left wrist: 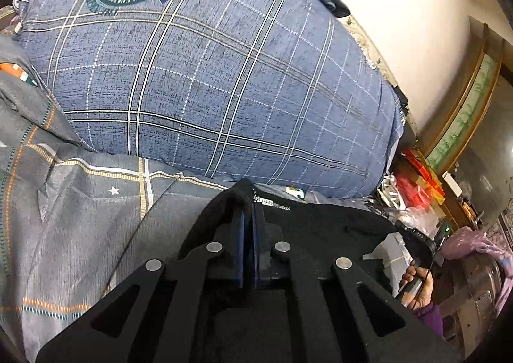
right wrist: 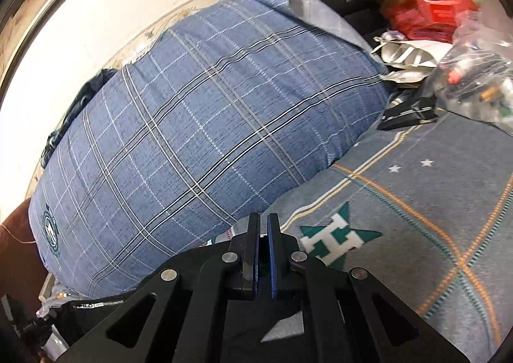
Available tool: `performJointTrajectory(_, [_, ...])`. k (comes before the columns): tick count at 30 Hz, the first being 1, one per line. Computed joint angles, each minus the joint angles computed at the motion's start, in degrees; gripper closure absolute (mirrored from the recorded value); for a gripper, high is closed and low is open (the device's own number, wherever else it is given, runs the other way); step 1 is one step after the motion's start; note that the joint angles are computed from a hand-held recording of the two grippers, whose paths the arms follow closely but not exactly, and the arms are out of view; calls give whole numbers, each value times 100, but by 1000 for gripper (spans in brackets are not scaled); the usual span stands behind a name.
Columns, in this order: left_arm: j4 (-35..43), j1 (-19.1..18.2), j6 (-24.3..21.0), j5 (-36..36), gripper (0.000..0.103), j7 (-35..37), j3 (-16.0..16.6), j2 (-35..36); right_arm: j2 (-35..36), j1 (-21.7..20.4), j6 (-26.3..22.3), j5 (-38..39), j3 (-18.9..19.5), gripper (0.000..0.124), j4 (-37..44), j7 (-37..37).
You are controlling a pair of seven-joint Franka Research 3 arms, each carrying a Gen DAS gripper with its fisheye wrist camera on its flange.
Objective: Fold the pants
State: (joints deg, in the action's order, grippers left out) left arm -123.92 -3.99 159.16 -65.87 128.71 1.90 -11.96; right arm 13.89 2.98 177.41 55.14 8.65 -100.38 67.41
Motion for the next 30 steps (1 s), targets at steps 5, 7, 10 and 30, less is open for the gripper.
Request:
performJointTrajectory(5, [-389,-143,183,-201,101,182,52,-439,-363,-187,-9,748,87,121,-376,-608])
performJointTrajectory(7, [-645,-227,250,-231,101,209,101,-714,-512,-190,-40,1205,53,121,-497,-974])
performJointTrajectory(10, [-1172,-365,496,-20,101,123,115,-1227,-812,-148,-96,1978,-58,121,-756,-1580])
performJointTrajectory(30, [-2989,-1034,482,2408,101,-1314,340,-2749,-353,454,-1627,932,-765,52,-152,205])
